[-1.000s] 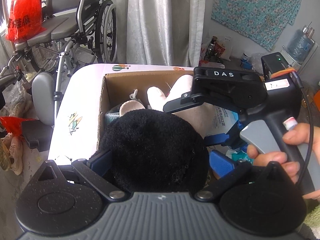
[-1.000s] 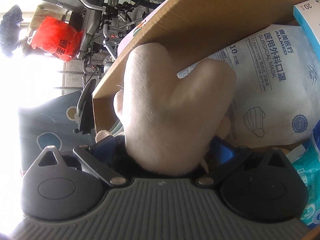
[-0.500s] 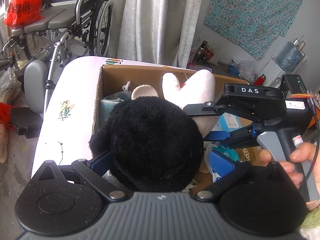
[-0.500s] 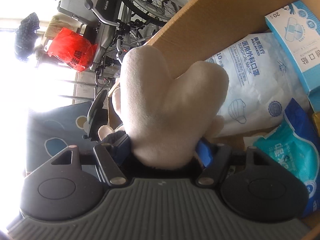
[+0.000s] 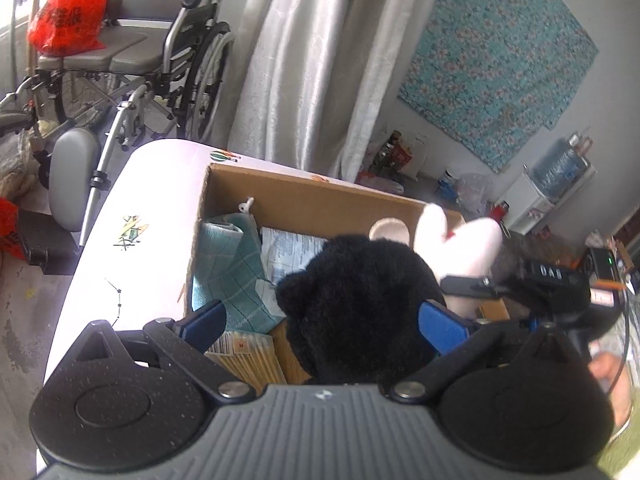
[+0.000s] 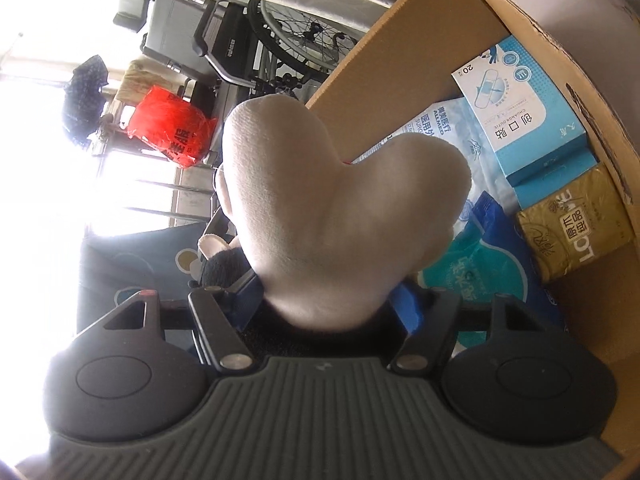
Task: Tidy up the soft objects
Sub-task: 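Lower the plush cat into the box with both tools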
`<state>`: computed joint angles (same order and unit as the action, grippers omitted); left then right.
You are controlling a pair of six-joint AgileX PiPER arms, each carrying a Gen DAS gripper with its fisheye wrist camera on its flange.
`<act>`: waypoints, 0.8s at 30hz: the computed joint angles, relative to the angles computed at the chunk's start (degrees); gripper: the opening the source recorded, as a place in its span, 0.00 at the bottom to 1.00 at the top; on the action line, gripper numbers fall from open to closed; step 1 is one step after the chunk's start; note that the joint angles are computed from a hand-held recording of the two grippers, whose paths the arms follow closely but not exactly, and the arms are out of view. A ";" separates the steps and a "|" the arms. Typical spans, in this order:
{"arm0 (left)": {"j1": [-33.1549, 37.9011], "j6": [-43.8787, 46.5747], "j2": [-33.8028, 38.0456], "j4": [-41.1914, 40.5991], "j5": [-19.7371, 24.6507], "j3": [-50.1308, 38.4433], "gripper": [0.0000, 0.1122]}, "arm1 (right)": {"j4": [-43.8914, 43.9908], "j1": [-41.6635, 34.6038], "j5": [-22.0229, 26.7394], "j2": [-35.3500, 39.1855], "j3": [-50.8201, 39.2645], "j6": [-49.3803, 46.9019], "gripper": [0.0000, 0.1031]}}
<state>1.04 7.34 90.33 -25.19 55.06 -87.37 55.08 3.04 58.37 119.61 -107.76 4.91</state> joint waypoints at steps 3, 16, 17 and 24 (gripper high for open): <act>-1.08 -5.31 3.05 2.97 -0.33 -3.51 0.92 | 1.20 -0.34 2.58 -1.18 1.66 -5.53 0.65; -4.83 -7.63 5.10 6.65 1.46 -3.25 0.82 | -3.01 -0.92 8.32 -7.57 6.63 -11.50 0.69; -4.78 -7.32 4.86 6.18 1.75 -3.01 0.82 | -3.43 -0.87 8.24 -8.12 7.09 -10.84 0.71; -3.94 -3.01 2.80 0.42 2.35 0.89 0.82 | -0.87 -1.97 4.65 -11.58 13.27 -0.93 0.90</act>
<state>-2.89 4.33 93.13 -24.77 57.41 -86.48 54.20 1.07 63.02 108.03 -94.49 3.98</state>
